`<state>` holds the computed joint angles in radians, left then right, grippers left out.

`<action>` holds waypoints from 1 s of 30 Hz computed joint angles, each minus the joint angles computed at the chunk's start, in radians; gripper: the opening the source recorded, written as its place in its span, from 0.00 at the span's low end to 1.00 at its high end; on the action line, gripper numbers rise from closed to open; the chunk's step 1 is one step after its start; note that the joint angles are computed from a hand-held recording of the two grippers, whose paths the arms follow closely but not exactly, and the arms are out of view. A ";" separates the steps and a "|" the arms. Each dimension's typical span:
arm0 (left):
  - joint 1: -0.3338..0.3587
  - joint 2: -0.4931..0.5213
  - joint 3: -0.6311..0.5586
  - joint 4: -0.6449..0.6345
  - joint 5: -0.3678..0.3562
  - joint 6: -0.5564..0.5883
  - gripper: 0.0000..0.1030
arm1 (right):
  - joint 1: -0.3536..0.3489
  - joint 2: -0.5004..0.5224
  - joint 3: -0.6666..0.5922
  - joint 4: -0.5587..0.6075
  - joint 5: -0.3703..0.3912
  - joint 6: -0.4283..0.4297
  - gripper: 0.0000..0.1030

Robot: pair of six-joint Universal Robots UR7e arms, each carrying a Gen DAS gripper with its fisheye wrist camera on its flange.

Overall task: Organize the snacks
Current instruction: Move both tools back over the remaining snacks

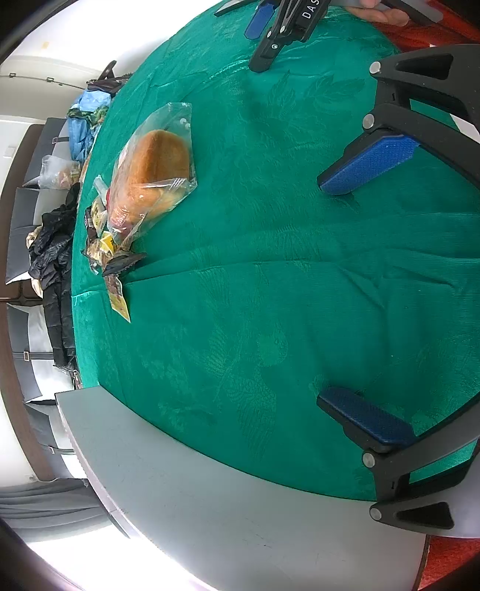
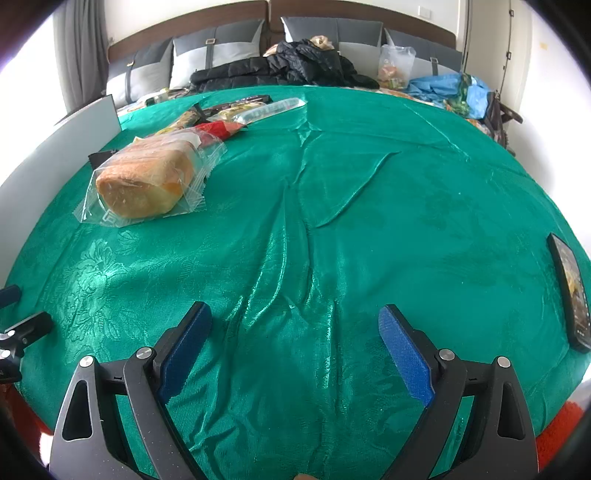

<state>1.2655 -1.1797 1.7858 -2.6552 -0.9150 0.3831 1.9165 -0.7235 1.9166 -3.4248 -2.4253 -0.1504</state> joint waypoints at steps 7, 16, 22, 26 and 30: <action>-0.001 -0.002 -0.011 0.043 0.011 -0.020 1.00 | 0.001 0.001 0.001 -0.010 0.000 -0.005 0.91; -0.001 0.000 -0.017 0.059 0.012 -0.022 1.00 | 0.001 0.001 0.001 -0.009 0.000 -0.004 0.91; 0.007 0.004 -0.052 0.121 0.012 -0.026 1.00 | 0.001 0.000 0.003 -0.003 0.000 0.001 0.91; 0.016 0.006 -0.059 0.108 0.009 -0.014 1.00 | -0.002 -0.026 0.008 0.060 0.016 0.027 0.91; 0.022 0.004 -0.053 0.083 -0.008 0.019 1.00 | -0.006 -0.066 0.011 0.164 0.046 0.089 0.91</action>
<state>1.2877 -1.1759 1.7325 -2.5726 -0.9232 0.4023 1.9104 -0.7890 1.9272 -3.2608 -2.3791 -0.0615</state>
